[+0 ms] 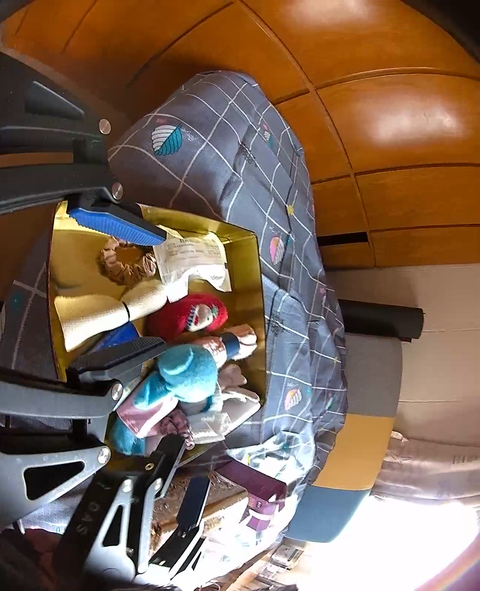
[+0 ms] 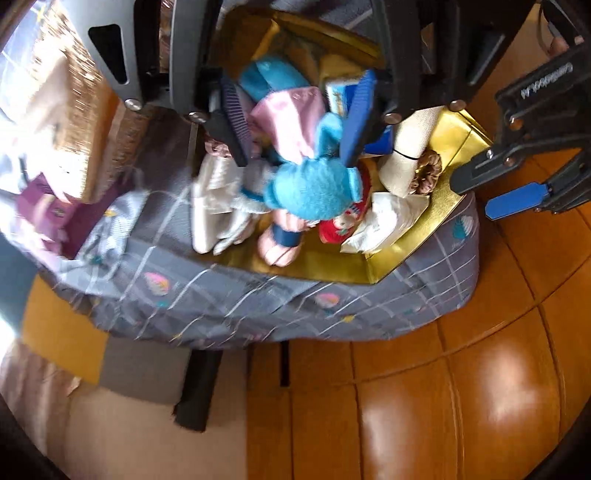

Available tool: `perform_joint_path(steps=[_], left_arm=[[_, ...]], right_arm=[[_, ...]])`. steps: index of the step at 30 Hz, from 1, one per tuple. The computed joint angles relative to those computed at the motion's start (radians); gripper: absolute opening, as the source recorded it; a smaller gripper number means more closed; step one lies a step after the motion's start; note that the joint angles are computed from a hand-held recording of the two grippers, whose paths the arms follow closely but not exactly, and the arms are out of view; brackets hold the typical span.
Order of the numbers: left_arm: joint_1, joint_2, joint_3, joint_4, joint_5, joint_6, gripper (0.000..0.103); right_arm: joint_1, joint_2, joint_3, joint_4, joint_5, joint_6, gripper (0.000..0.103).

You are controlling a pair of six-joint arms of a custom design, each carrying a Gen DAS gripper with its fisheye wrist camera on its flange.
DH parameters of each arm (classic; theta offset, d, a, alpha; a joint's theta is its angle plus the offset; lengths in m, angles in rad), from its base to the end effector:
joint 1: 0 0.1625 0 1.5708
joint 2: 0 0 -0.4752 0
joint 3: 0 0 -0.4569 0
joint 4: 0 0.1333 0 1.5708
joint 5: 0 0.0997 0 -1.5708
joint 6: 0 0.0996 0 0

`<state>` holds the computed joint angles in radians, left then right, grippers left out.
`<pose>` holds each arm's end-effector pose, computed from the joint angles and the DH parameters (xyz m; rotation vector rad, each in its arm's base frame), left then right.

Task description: Organize soft objects

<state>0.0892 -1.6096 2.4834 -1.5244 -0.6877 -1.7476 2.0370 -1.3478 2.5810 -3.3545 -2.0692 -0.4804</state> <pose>-0.2651 -0.2348 0.1694 0.2055 2.1103 -1.0196 0.2506 -0.3073 0.1724 1.0006 -2.3565 0.7165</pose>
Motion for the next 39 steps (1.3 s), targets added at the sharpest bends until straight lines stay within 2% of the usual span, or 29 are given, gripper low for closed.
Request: perform_joint_path(steps=[7,14,23,39], left_arm=[[-0.017,0.062,-0.021,-0.051,0.031,0.025,0.053],[-0.028,0.116,-0.044,-0.1,0.053,0.059,0.053],[-0.035,0.158,-0.065,-0.102,0.053,0.069,0.053],[-0.041,0.178,-0.086,-0.007,0.041,-0.013,0.053]], right_arm=[[0.038,-0.031,0.042,-0.158,-0.099,0.029,0.081],[0.034,-0.066,0.066,-0.239,-0.128,0.016,0.088],[0.007,-0.107,0.088,-0.267,-0.121,0.022,0.089],[0.0,-0.118,0.094,-0.265,-0.107,0.034,0.09]])
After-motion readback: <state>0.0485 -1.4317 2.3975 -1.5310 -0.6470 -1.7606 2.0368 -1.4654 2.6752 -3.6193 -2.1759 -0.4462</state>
